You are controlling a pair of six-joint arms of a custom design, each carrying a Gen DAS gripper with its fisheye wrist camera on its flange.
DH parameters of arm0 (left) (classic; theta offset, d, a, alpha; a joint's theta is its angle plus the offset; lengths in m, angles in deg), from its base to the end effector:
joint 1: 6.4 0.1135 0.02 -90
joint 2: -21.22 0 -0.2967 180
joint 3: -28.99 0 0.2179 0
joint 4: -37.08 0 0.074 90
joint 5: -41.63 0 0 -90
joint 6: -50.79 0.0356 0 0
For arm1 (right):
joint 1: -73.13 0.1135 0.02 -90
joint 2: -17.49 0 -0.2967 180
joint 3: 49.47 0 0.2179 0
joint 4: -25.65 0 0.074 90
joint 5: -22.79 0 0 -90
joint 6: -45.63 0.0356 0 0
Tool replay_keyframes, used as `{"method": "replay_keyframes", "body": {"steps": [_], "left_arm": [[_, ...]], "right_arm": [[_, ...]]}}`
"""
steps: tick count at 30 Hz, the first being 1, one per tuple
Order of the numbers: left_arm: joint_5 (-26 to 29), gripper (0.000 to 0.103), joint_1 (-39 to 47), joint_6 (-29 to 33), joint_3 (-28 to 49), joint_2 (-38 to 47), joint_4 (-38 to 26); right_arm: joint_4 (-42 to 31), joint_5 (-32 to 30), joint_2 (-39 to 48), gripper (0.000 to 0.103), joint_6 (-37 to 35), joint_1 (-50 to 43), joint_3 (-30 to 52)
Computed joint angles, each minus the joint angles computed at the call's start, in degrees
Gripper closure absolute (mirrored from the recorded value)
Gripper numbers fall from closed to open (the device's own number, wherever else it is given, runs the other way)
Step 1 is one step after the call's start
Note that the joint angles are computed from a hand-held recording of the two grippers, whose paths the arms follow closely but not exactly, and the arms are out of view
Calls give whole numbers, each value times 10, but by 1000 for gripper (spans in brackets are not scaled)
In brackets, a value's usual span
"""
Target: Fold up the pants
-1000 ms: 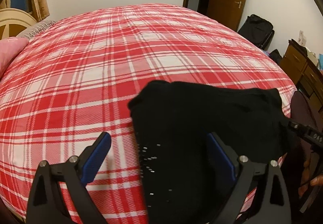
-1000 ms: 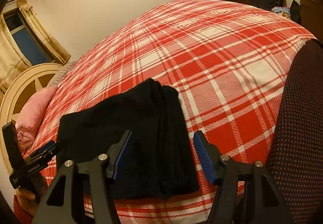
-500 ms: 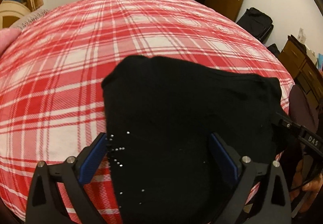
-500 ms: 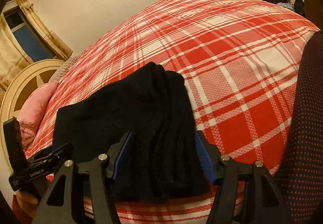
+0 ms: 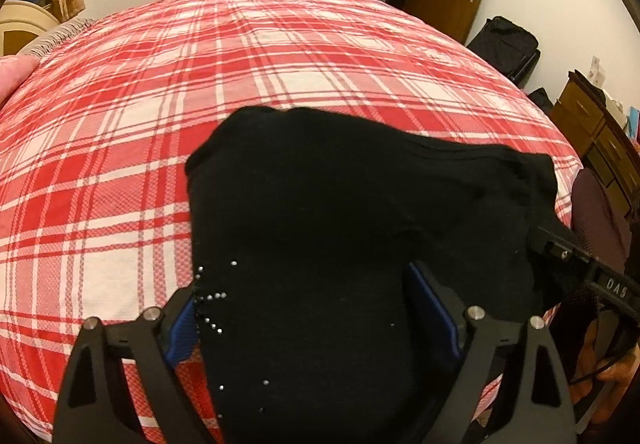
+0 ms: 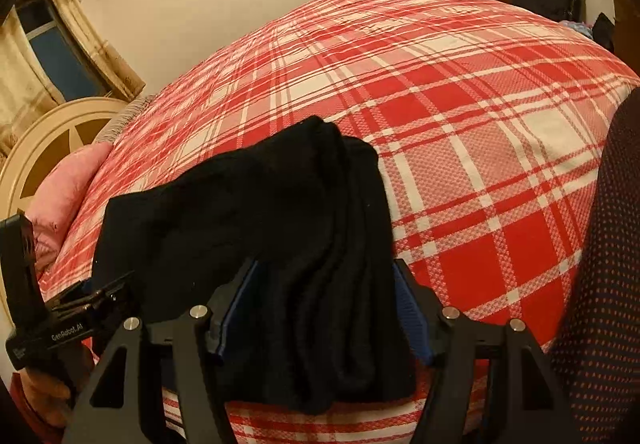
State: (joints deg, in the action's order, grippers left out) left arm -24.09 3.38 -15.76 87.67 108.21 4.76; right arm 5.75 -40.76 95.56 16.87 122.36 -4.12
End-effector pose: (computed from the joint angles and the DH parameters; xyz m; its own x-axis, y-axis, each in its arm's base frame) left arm 0.2473 0.0278 0.2137 -0.7704 0.2353 -0.5925 0.3820 0.9144 -0.1336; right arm 0.1467 0.1459 0.2019 -0.6893 0.4025 -0.6024 0.2136 0.9074 0.3619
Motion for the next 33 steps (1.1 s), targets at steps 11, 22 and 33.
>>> {"method": "replay_keyframes", "body": {"steps": [11, 22, 33], "left_arm": [[3, 9, -1, -9, 2, 4, -1], [15, 6, 3, -4, -2, 5, -2], [22, 2, -1, -8, -4, 10, 0]], "right_arm": [[10, 3, 8, 36, -11, -8, 0], [7, 27, -57, 36, 56, 6, -39], [-14, 9, -8, 33, 30, 53, -9]]}}
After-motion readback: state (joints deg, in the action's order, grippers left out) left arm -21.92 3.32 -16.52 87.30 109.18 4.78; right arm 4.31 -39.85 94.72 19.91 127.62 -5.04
